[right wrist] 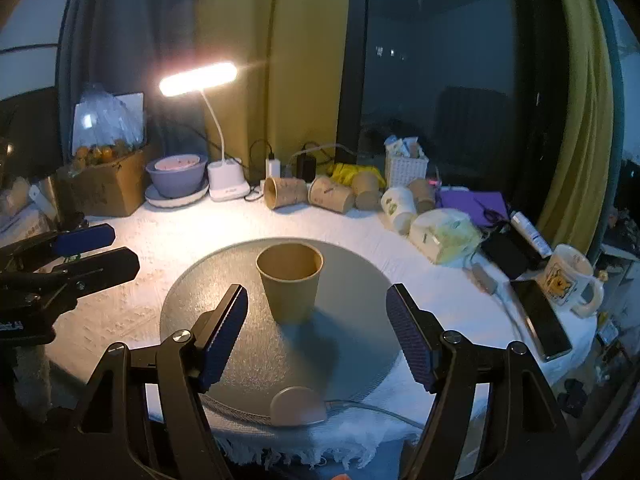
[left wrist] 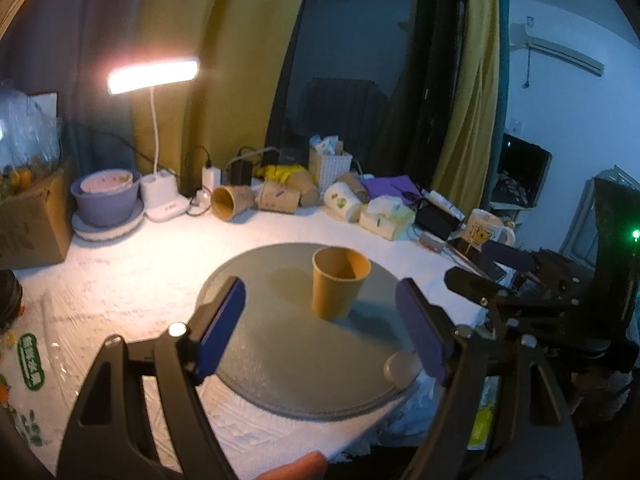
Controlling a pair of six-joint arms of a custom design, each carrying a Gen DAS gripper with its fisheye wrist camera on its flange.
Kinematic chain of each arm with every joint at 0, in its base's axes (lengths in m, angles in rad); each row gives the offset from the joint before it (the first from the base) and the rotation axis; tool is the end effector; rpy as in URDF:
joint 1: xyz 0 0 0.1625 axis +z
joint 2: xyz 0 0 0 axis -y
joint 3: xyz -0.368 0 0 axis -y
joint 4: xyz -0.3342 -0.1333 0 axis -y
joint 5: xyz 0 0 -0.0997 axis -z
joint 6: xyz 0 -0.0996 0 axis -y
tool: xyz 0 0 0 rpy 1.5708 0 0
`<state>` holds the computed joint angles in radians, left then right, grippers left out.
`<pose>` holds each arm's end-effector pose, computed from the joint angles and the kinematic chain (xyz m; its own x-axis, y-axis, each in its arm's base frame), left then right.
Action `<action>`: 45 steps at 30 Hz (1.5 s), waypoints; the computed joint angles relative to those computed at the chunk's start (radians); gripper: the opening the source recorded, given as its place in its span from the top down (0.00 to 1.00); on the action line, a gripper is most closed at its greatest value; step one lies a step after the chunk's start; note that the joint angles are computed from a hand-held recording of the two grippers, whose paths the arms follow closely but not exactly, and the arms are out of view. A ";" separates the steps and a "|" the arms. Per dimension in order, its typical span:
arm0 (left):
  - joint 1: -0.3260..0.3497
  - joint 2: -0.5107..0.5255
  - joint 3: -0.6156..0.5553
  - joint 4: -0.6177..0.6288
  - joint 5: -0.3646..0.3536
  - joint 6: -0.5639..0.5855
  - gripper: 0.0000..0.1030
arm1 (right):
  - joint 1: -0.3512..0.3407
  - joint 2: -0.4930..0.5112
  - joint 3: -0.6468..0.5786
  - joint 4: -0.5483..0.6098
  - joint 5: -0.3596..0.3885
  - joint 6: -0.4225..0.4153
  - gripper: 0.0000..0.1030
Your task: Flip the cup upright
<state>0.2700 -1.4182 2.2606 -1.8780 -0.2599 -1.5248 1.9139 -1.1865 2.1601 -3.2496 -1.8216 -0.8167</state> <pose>-0.2772 -0.3149 0.2040 -0.8094 -0.2118 -0.5477 0.4442 0.3893 -0.8070 0.2585 -0.4008 0.2185 -0.4749 -0.6421 0.6018 -0.8798 0.3638 -0.3060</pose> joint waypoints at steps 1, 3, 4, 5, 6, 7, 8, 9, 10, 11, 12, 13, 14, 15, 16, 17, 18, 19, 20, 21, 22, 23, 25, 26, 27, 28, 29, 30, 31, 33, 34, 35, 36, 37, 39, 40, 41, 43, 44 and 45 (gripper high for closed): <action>-0.007 0.001 -0.013 0.045 0.005 -0.028 0.23 | 0.003 -0.009 0.003 -0.001 0.004 0.000 0.27; -0.020 0.003 -0.037 0.138 0.015 -0.085 0.23 | 0.007 -0.028 0.008 -0.004 0.014 0.000 0.27; -0.026 0.004 -0.047 0.179 0.018 -0.108 0.23 | 0.012 -0.036 0.011 -0.005 0.017 0.002 0.27; -0.033 0.008 -0.066 0.249 0.021 -0.151 0.23 | 0.014 -0.043 0.012 -0.005 0.020 0.002 0.27; -0.036 0.014 -0.080 0.295 0.024 -0.182 0.23 | 0.016 -0.050 0.015 -0.004 0.022 0.001 0.27; -0.043 0.019 -0.097 0.356 0.028 -0.221 0.23 | 0.020 -0.058 0.016 -0.003 0.023 0.000 0.27; -0.050 0.020 -0.107 0.392 0.031 -0.244 0.23 | 0.023 -0.063 0.016 -0.001 0.023 0.000 0.27; -0.054 0.024 -0.117 0.420 0.034 -0.260 0.23 | 0.026 -0.067 0.016 0.001 0.023 0.001 0.27; -0.057 0.028 -0.126 0.446 0.037 -0.272 0.23 | 0.031 -0.073 0.016 0.002 0.024 0.002 0.27; -0.057 0.032 -0.133 0.452 0.034 -0.265 0.23 | 0.036 -0.080 0.017 0.003 0.025 0.003 0.27; -0.053 0.044 -0.151 0.480 0.025 -0.274 0.23 | 0.040 -0.085 0.018 0.005 0.025 0.004 0.27; -0.051 0.054 -0.171 0.521 0.017 -0.298 0.23 | 0.047 -0.089 0.018 0.005 0.023 0.005 0.27; -0.051 0.061 -0.185 0.555 0.015 -0.320 0.23 | 0.054 -0.096 0.021 0.002 0.022 0.009 0.27; -0.056 0.066 -0.197 0.596 0.016 -0.350 0.23 | 0.060 -0.104 0.023 0.004 0.024 0.016 0.27; -0.064 0.071 -0.212 0.650 0.020 -0.393 0.23 | 0.062 -0.108 0.022 0.008 0.027 0.019 0.27; -0.070 0.075 -0.226 0.707 0.021 -0.439 0.23 | 0.069 -0.117 0.026 0.009 0.029 0.022 0.27; -0.077 0.085 -0.245 0.777 0.020 -0.497 0.23 | 0.076 -0.123 0.029 0.005 0.028 0.022 0.27; -0.081 0.092 -0.260 0.836 0.019 -0.549 0.23 | 0.079 -0.127 0.030 0.004 0.029 0.021 0.27; -0.086 0.091 -0.262 0.859 0.020 -0.573 0.23 | 0.084 -0.130 0.031 0.004 0.029 0.022 0.27; -0.089 0.087 -0.262 0.873 0.021 -0.589 0.23 | 0.087 -0.133 0.031 0.005 0.031 0.023 0.27; -0.091 0.087 -0.265 0.900 0.022 -0.617 0.23 | 0.088 -0.134 0.031 0.005 0.032 0.025 0.27; -0.094 0.087 -0.271 0.934 0.025 -0.651 0.23 | 0.090 -0.133 0.029 0.006 0.031 0.027 0.27; -0.102 0.083 -0.273 0.984 0.034 -0.709 0.23 | 0.091 -0.128 0.023 0.010 0.028 0.031 0.27; -0.106 0.082 -0.276 1.005 0.033 -0.730 0.23 | 0.091 -0.127 0.022 0.014 0.027 0.033 0.27; -0.110 0.083 -0.279 1.029 0.034 -0.754 0.23 | 0.091 -0.127 0.023 0.015 0.027 0.035 0.27; -0.113 0.083 -0.280 1.046 0.035 -0.770 0.23 | 0.090 -0.125 0.024 0.014 0.028 0.035 0.27; -0.115 0.083 -0.280 1.057 0.036 -0.781 0.23 | 0.090 -0.124 0.024 0.014 0.027 0.036 0.27; -0.118 0.083 -0.280 1.066 0.037 -0.792 0.23 | 0.089 -0.123 0.024 0.015 0.027 0.038 0.27; -0.121 0.082 -0.279 1.074 0.039 -0.801 0.23 | 0.089 -0.122 0.024 0.016 0.027 0.040 0.27; -0.124 0.082 -0.280 1.094 0.044 -0.820 0.23 | 0.089 -0.120 0.024 0.019 0.026 0.044 0.27; -0.128 0.085 -0.283 1.110 0.044 -0.838 0.23 | 0.090 -0.119 0.024 0.021 0.025 0.045 0.27; -0.130 0.088 -0.286 1.126 0.043 -0.855 0.23 | 0.090 -0.119 0.024 0.022 0.025 0.045 0.27; -0.134 0.090 -0.289 1.149 0.043 -0.879 0.23 | 0.090 -0.119 0.024 0.023 0.025 0.046 0.27; -0.137 0.089 -0.289 1.159 0.047 -0.892 0.23 | 0.089 -0.119 0.024 0.026 0.026 0.046 0.27; -0.140 0.089 -0.289 1.161 0.046 -0.894 0.23 | 0.089 -0.119 0.025 0.026 0.027 0.045 0.27; -0.139 0.091 -0.290 1.161 0.045 -0.893 0.23 | 0.090 -0.119 0.025 0.025 0.026 0.047 0.27; -0.141 0.088 -0.288 1.155 0.042 -0.887 0.23 | 0.090 -0.119 0.026 0.025 0.025 0.048 0.27; -0.141 0.082 -0.281 1.132 0.042 -0.866 0.23 | 0.091 -0.120 0.027 0.028 0.025 0.050 0.27; -0.141 0.084 -0.282 1.130 0.041 -0.863 0.23 | 0.091 -0.120 0.028 0.029 0.025 0.050 0.27; -0.141 0.086 -0.282 1.129 0.042 -0.865 0.23 | 0.091 -0.120 0.029 0.031 0.025 0.050 0.27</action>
